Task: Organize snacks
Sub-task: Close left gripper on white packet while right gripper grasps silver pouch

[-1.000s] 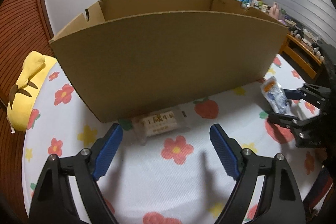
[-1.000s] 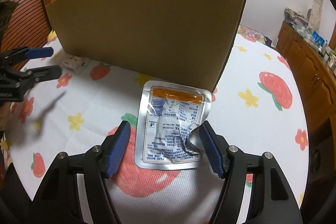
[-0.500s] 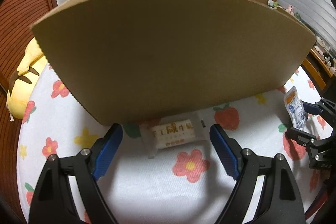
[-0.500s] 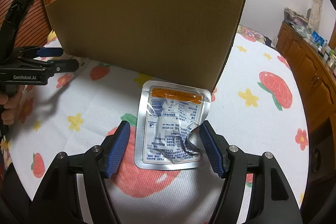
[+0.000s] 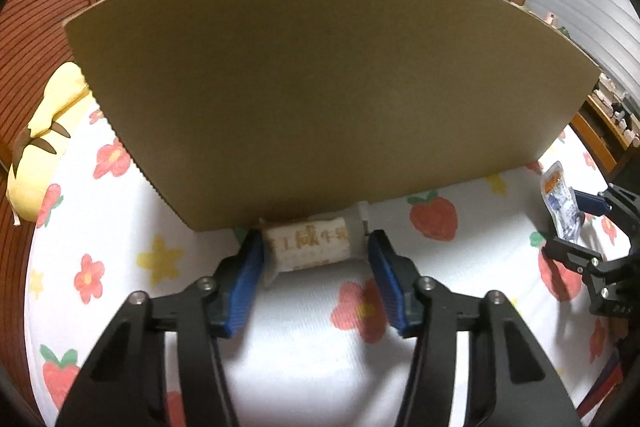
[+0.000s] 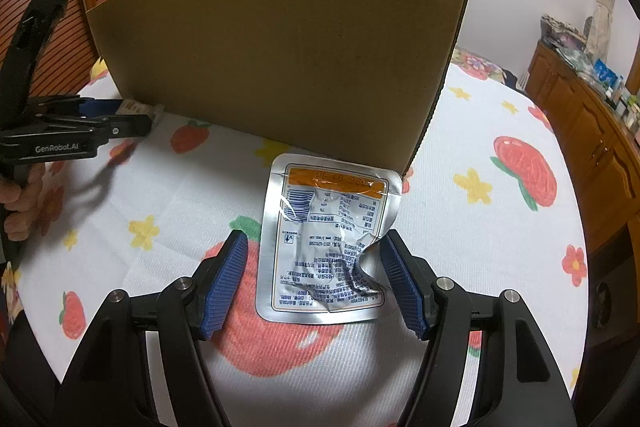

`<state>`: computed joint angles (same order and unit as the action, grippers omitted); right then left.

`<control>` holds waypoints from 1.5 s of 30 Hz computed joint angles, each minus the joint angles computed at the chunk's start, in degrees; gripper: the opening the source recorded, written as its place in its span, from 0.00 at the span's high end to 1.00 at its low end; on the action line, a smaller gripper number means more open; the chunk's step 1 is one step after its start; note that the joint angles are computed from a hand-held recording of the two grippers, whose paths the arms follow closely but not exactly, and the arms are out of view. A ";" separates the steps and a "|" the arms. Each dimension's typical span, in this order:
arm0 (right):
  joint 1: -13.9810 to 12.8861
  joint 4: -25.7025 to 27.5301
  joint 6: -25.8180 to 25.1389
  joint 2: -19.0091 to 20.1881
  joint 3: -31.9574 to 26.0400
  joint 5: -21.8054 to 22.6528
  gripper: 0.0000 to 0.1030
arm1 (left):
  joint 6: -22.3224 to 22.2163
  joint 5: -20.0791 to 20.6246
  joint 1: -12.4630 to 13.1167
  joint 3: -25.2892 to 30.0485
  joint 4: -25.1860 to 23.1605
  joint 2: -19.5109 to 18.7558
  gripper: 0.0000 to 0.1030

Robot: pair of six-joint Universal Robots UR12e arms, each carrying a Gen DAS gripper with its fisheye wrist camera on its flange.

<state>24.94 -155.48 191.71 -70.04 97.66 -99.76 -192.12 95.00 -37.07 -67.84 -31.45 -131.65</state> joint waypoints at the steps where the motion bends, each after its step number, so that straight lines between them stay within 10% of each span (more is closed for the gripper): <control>1: -0.01 -0.03 0.01 -0.01 0.03 0.04 0.32 | -0.11 -0.51 0.10 -0.18 0.03 0.14 0.52; 18: 0.00 -0.04 0.00 -0.04 0.07 0.01 0.32 | 2.85 -2.56 -0.43 -6.10 7.17 3.76 0.53; 31: -0.09 -1.62 1.83 -0.73 0.73 0.38 0.55 | 4.88 -2.25 -2.05 -7.21 9.52 5.51 0.52; 45: 0.94 -2.54 -0.17 -0.99 0.70 -0.41 0.59 | 5.19 -2.22 -2.09 -7.68 10.69 5.96 0.52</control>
<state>25.88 -158.03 191.55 -71.03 98.36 -100.17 -186.93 92.77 -39.15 -75.52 -20.76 -125.69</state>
